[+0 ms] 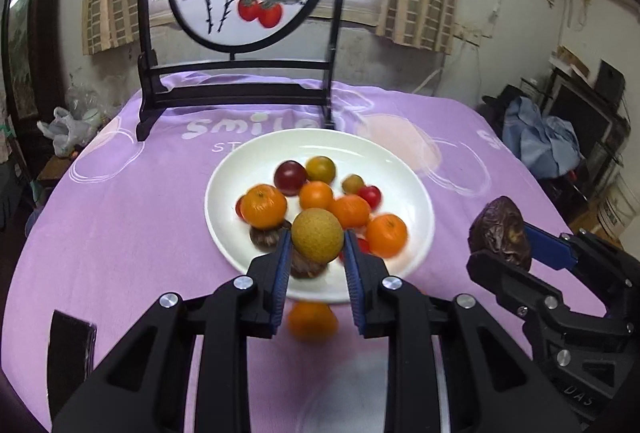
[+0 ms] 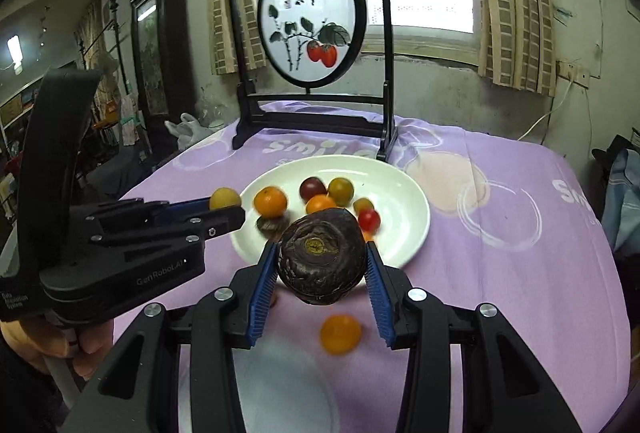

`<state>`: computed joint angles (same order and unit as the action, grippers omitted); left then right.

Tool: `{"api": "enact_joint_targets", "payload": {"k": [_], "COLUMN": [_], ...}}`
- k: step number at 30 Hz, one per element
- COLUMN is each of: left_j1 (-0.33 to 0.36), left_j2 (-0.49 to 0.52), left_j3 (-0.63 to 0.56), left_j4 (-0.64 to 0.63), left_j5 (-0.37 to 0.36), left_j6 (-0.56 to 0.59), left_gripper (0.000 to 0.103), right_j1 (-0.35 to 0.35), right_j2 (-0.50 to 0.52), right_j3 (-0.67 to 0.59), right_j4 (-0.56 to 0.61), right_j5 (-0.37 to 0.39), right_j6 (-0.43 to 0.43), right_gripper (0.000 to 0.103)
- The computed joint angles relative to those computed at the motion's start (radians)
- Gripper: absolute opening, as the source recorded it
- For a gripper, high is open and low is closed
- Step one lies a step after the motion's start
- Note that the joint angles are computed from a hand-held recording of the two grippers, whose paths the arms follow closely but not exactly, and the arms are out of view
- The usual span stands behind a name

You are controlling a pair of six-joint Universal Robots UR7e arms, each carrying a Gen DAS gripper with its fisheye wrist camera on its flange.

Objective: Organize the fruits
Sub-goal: 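Lower both fruits onto the white plate and open both tools, then grasp the yellow-orange tomato with the right tool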

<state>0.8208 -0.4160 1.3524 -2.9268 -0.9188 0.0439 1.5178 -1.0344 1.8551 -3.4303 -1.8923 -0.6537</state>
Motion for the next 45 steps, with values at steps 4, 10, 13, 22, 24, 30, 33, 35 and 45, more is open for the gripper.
{"api": "enact_joint_targets", "payload": {"k": [4,10,13,22,24,30,33,35,45], "left_j1": [0.043,0.071,0.079,0.065,0.058,0.006,-0.02,-0.03,-0.029], "left_j2": [0.079,0.163,0.196,0.154,0.123,0.044,0.008,-0.012,-0.02], "left_j3": [-0.153,-0.291,-0.347,-0.271,-0.223,-0.036,0.065,0.112,0.21], "left_j4": [0.127,0.215,0.236,0.172,0.163,0.064,0.002,-0.006,-0.099], "left_j5": [0.004,0.024,0.032,0.079,0.068,0.116,0.136,0.144,0.182], "left_j6": [-0.039,-0.05,-0.046,-0.118,-0.152,-0.13,-0.123,-0.136,-0.071], "left_gripper": [0.025,0.025,0.025,0.073,0.077,0.085,0.088,0.088,0.091], "right_j1": [-0.012,-0.019,-0.033,-0.064,-0.052,-0.044,-0.045,-0.047,-0.042], "right_j2": [0.09,0.18,0.194,0.128,0.116,0.028,0.015,0.011,0.081], "right_j3": [-0.122,-0.263,-0.309,-0.251,-0.211,-0.053,0.022,0.05,0.031], "right_j4": [0.03,0.137,0.206,0.215,0.15,0.088,0.039,0.034,0.056], "right_j5": [-0.03,-0.091,-0.087,-0.04,-0.058,-0.058,-0.1,-0.118,-0.192], "right_j6": [-0.025,-0.028,0.027,0.149,0.106,0.062,0.023,0.026,0.065], "right_gripper": [0.044,0.045,0.045,0.06,0.06,0.066,0.066,0.066,0.066]}}
